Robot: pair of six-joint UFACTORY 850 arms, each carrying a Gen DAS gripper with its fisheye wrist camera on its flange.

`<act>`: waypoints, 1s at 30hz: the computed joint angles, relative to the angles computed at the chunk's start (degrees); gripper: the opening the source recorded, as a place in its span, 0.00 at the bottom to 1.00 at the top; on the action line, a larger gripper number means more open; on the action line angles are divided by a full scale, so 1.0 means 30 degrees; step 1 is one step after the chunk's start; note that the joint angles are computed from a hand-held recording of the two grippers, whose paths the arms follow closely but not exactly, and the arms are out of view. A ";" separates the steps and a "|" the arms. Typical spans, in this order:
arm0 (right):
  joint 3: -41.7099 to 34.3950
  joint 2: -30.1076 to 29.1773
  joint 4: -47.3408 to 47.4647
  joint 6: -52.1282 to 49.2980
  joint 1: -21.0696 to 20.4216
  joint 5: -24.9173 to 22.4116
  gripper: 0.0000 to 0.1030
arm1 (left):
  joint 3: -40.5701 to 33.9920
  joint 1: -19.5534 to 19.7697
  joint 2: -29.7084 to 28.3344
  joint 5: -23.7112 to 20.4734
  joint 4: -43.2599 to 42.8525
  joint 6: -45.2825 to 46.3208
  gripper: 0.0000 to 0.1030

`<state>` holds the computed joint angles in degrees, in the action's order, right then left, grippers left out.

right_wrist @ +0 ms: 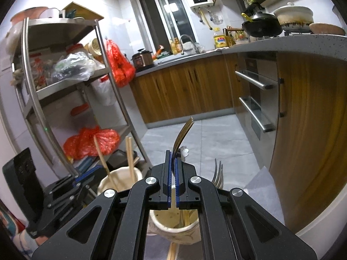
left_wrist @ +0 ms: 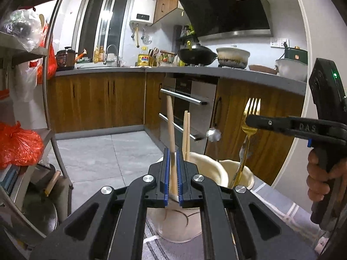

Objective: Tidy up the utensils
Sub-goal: 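Lower the chopstick into the large pot while the right gripper lowers the gold fork into the small pot, then open both grippers to release the chopstick and gold fork in the pots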

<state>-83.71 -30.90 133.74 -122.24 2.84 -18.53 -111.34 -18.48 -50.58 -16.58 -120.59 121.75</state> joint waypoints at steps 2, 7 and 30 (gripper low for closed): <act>-0.0580 -0.0375 -0.0780 0.0755 -0.0047 0.0381 0.04 | -0.0523 0.0038 -0.0265 0.0358 0.1952 -0.2175 0.05; -0.2500 -0.1671 -0.4677 0.4787 -0.0118 0.1412 0.05 | -0.0349 0.0184 -0.0119 0.0313 0.2444 -0.2739 0.07; -0.1233 -0.0901 -0.3303 0.2573 -0.0459 -0.0666 0.71 | 0.0813 0.0306 0.0659 -0.0119 0.1524 -0.1496 0.22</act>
<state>-87.41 -33.61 123.83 -114.52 1.46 -20.52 -108.90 -17.56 -48.60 -16.94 -116.02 117.27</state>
